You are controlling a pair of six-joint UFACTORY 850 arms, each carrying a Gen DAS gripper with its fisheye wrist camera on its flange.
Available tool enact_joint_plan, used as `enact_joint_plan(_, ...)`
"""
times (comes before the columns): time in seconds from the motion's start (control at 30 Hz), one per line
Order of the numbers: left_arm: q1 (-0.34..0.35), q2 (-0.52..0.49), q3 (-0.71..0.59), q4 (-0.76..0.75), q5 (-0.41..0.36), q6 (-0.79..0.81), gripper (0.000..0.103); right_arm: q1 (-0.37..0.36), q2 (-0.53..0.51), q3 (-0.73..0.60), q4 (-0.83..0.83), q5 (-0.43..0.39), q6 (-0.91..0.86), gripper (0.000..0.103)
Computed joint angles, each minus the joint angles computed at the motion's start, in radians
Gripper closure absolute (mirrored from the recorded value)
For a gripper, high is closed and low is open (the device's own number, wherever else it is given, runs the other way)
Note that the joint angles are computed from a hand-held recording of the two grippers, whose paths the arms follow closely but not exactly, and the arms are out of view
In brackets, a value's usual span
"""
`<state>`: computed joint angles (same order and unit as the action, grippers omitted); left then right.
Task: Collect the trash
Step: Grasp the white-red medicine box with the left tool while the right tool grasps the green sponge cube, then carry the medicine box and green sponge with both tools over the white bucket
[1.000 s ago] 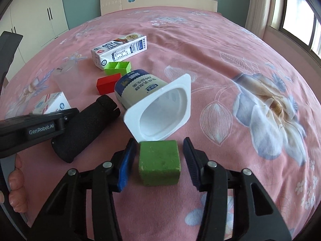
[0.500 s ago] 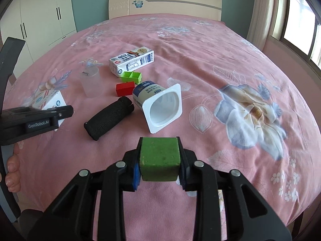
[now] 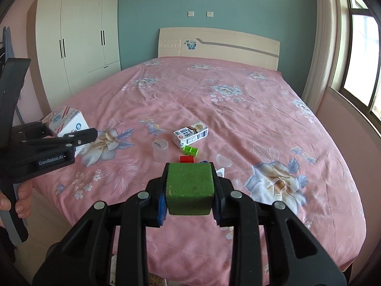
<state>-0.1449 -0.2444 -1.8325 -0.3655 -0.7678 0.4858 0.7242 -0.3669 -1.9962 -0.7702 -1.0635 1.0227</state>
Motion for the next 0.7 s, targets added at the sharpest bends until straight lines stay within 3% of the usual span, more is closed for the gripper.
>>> enact_joint_plan(0.43,0.136,0.262,0.116,-0.278,-0.037,0.369,0.047,0.226,-0.099,-0.369,-0.088,-0.18,-0.171,0.072)
enact_joint_plan(0.53,0.16,0.323,0.182,-0.305,-0.03,0.456,0.047,0.269,-0.098,-0.375,-0.092,-0.198,-0.178,0.072)
enact_joint_plan(0.7,0.19,0.364,0.256,-0.307,-0.101,0.522,0.047,0.312,-0.048,-0.268,-0.079,-0.188,-0.135,0.072)
